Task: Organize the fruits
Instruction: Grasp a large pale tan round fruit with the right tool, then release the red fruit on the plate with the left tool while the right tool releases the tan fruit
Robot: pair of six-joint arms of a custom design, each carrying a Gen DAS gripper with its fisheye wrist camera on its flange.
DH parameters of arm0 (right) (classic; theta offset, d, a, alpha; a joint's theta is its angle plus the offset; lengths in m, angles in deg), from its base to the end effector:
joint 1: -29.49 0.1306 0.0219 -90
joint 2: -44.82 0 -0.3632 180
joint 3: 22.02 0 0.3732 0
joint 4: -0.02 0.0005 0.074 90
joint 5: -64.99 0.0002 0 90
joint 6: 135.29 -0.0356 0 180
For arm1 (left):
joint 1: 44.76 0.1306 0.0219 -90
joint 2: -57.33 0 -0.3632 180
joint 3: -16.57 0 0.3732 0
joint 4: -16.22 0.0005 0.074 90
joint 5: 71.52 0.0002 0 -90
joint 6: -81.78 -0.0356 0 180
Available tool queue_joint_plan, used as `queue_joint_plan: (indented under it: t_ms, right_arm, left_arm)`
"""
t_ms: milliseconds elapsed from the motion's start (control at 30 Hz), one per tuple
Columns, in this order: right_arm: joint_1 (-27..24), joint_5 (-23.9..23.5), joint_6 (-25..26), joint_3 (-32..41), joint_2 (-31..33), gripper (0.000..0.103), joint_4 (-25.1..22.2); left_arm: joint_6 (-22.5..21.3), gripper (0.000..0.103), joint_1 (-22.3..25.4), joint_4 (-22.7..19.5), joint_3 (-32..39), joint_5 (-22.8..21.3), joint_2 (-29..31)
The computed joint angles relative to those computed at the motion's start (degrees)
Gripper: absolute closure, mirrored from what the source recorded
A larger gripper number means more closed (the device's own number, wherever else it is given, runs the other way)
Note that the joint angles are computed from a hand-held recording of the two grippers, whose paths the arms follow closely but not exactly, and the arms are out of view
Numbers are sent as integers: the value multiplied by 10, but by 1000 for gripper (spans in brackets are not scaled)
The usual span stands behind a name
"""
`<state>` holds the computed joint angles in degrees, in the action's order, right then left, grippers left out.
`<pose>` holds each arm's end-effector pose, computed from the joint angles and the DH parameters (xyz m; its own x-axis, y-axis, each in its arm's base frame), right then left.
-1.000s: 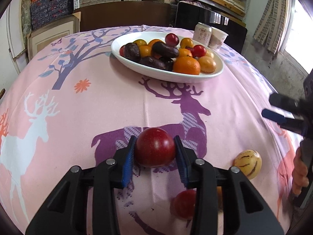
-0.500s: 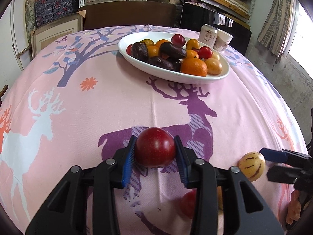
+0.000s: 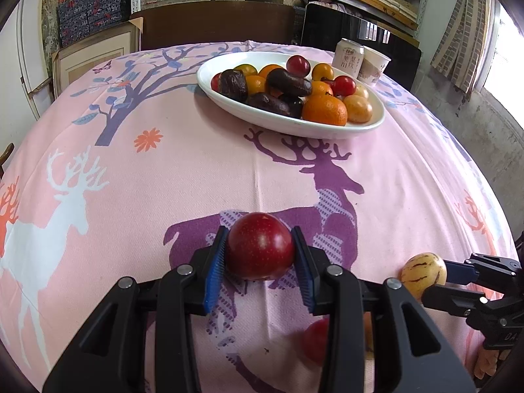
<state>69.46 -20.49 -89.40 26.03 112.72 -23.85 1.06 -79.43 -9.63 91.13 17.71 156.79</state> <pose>0.2437 0.2000 0.2646 -0.7957 0.2385 -0.5568 -0.0598 0.8838 0.4639 0.4024 -0.2784 0.2467 -0.7192 0.3014 -0.6261 0.4517 0.8874 -0.0918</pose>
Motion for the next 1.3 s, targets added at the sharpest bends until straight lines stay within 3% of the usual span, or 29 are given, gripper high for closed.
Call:
queue_joint_plan:
  t_ms: [367,500,733,967,1200,1233,1300]
  right_arm:
    - [-23,17,-20,-15,-25,63,13]
    - [-56,2,-21,-9,-46,63,14]
    - [-141,-14,40,83,-22,63,-7]
    - [-209,-57,67,179,119,63,21]
    - [-235,-71,85,266,246,63,25]
    - [-239,-80,80,267,252,61,32]
    - [-250,-104,58,249,250,61,66]
  left_arm:
    - [-6,65,-7,10,-8,-2,-15]
    - [-6,65,-7,11,13,8,-27]
    - [-20,65,4,-27,150,-12,30]
    - [-24,65,20,-92,324,-15,162]
    - [-21,64,31,-185,534,-4,318]
    - [-21,62,31,-194,556,-1,335]
    - [-20,41,29,-191,568,-4,347]
